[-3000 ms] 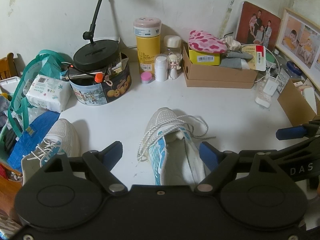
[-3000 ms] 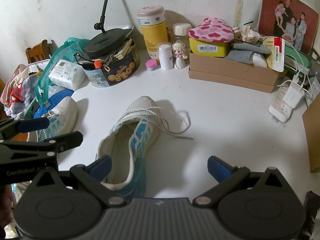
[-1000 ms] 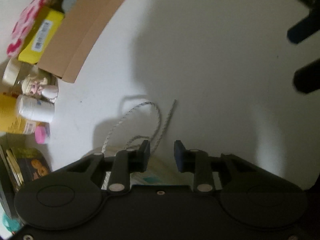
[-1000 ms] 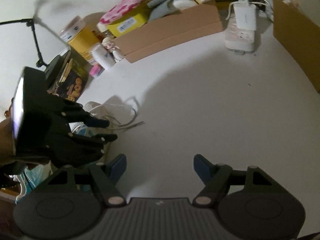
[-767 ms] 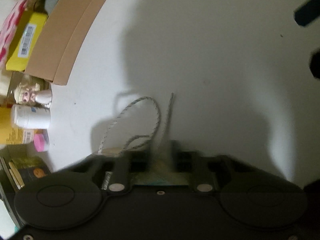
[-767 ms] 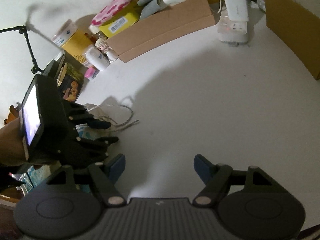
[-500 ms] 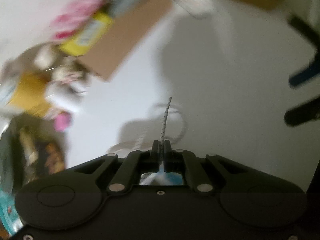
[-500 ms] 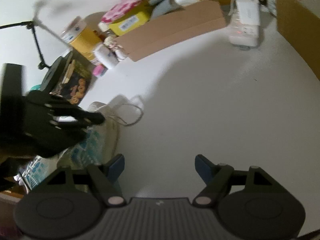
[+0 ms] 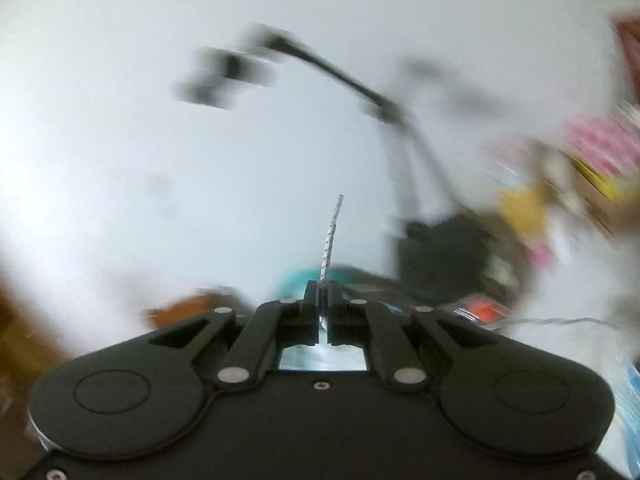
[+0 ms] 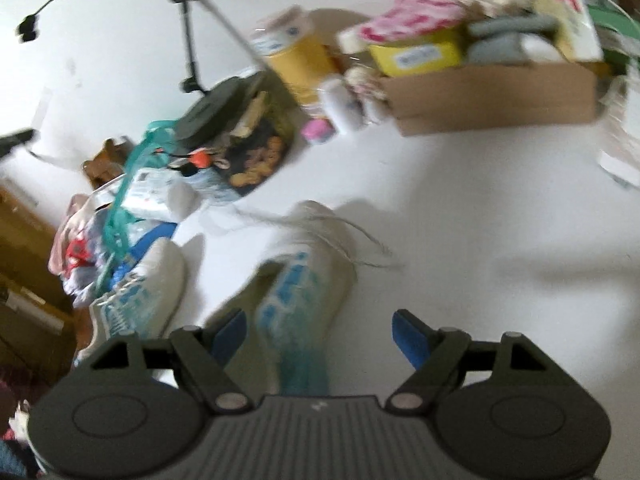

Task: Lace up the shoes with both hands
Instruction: 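Carry the held lace tip with the left tool toward the sneaker eyelets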

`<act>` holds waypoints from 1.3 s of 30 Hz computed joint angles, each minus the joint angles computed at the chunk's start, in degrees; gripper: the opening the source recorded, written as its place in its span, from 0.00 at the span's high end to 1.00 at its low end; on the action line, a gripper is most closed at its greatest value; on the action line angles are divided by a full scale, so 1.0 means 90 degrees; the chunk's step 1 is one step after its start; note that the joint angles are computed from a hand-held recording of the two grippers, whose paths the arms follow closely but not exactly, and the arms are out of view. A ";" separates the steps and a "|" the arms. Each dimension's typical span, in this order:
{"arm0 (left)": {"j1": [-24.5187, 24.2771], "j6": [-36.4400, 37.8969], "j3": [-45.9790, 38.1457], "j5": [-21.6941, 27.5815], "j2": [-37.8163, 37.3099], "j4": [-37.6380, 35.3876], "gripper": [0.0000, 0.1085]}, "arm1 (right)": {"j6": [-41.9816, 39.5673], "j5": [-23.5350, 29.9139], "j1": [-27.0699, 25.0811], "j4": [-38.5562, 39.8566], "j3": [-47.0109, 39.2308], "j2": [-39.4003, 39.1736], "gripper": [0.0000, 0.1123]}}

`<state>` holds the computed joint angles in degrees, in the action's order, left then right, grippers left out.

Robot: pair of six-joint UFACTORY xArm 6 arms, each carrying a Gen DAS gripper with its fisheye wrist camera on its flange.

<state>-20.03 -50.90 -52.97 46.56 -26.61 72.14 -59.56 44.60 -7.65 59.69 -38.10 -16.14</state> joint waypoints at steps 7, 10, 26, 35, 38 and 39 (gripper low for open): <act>-0.0148 -0.0083 0.0429 -0.0849 -0.0288 -0.0489 1.00 | -0.0278 0.0137 0.0097 0.0126 0.0236 -0.0370 0.26; -0.0136 -0.0183 0.0782 -0.1934 0.0217 -0.0943 1.00 | -0.0272 0.0147 -0.0013 0.0217 0.0344 -0.0511 0.26; -0.0933 0.0405 0.1393 -0.4780 0.1280 -0.1996 1.00 | 0.0201 0.2291 -0.0776 0.1751 -0.1048 0.0491 0.44; -0.1053 0.0332 0.1426 -0.4787 0.1301 -0.1982 0.99 | 0.0043 0.2111 -0.0559 0.1620 -0.1187 0.0643 0.89; -0.1022 0.0341 0.1443 -0.4789 0.1310 -0.2008 0.99 | -0.0041 0.2071 -0.0550 0.1682 -0.1125 0.0641 0.97; -0.1030 0.0451 0.1460 -0.4767 0.1310 -0.2117 0.99 | -0.0090 0.2074 -0.0544 0.1694 -0.1105 0.0627 0.97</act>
<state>-29.30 -46.84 -39.82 3.66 -14.82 53.09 -60.37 63.27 -12.54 74.93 -48.04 -10.49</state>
